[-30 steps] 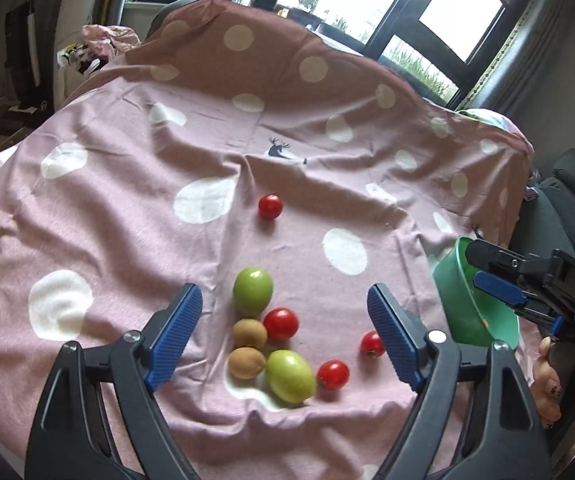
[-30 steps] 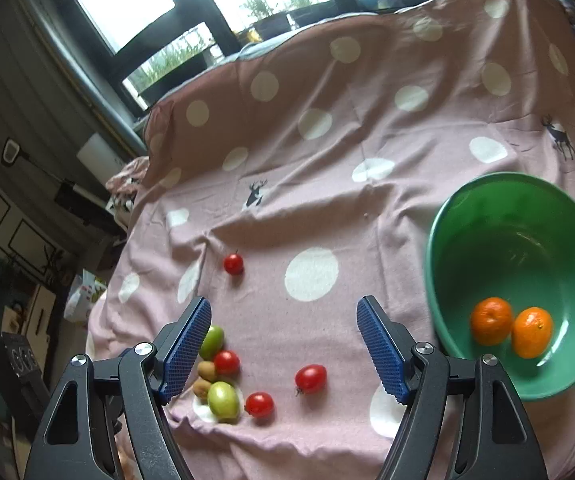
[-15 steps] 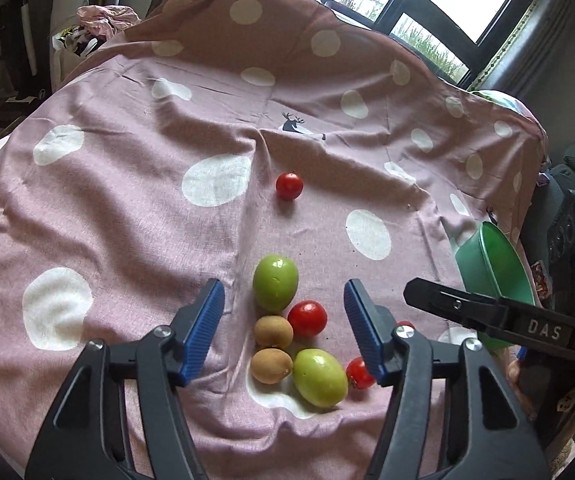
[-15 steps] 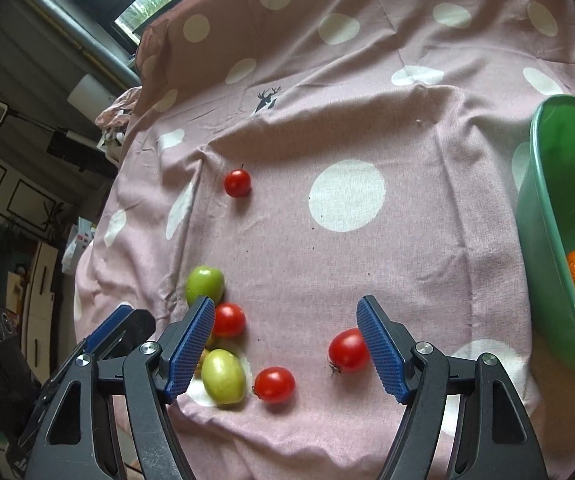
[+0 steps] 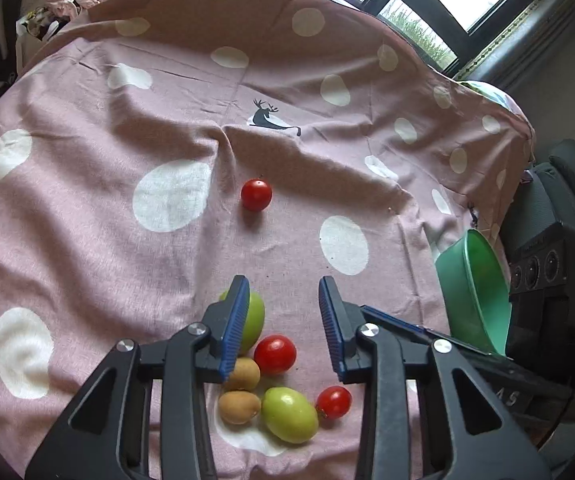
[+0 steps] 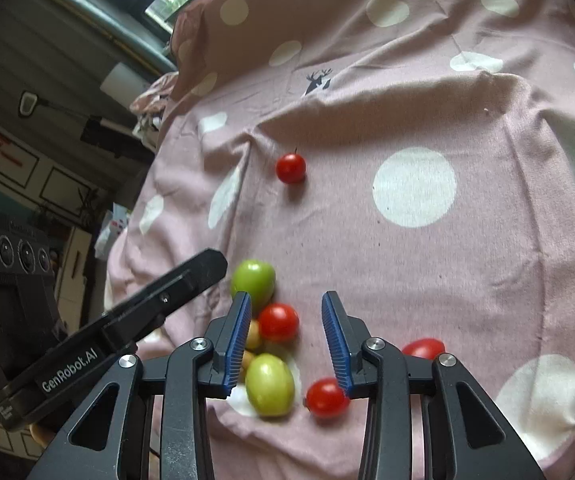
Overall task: Organize fruits
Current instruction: 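Move the right gripper back toward the green plum and tomatoes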
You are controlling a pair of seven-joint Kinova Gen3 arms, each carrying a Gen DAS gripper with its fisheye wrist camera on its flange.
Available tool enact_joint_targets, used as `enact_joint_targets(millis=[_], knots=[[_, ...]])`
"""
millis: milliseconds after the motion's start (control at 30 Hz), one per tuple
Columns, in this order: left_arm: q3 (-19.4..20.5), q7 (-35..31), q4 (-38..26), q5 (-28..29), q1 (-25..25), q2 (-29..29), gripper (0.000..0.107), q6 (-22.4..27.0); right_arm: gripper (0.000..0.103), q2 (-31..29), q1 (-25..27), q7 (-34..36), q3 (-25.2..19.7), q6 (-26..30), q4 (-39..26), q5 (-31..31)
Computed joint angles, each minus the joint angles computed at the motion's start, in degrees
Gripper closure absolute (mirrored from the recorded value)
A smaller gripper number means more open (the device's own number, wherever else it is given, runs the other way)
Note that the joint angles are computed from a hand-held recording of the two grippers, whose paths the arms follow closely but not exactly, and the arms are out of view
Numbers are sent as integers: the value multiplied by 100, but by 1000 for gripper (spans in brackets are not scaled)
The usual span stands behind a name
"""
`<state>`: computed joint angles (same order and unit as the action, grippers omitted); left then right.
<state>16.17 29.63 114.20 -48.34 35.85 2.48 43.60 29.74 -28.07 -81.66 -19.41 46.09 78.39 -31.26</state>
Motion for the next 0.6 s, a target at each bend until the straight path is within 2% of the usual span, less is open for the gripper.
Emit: enact_joint_targets(millis=[67, 100, 233, 300, 367, 600], knots=[[-40, 37, -48, -46, 162, 108, 73, 206, 64, 176, 242, 85, -170, -34, -40, -413], [21, -18, -47, 27, 84, 140, 73, 191, 64, 262, 326, 110, -227, -25, -76, -576], [-53, -327, -175, 231, 150, 309, 74, 306, 64, 572, 404, 211, -353, 128, -352, -899], [-216, -612, -299, 451, 238, 414, 74, 374, 64, 690, 241, 84, -275, 279, -555, -821], [-179, -635, -240, 457, 132, 411, 74, 178, 64, 845, -5, -197, -113, 601, -894, -564], [-299, -500, -247, 380, 312, 446, 74, 259, 64, 1320, -400, -596, 49, 1290, -1818, -72]])
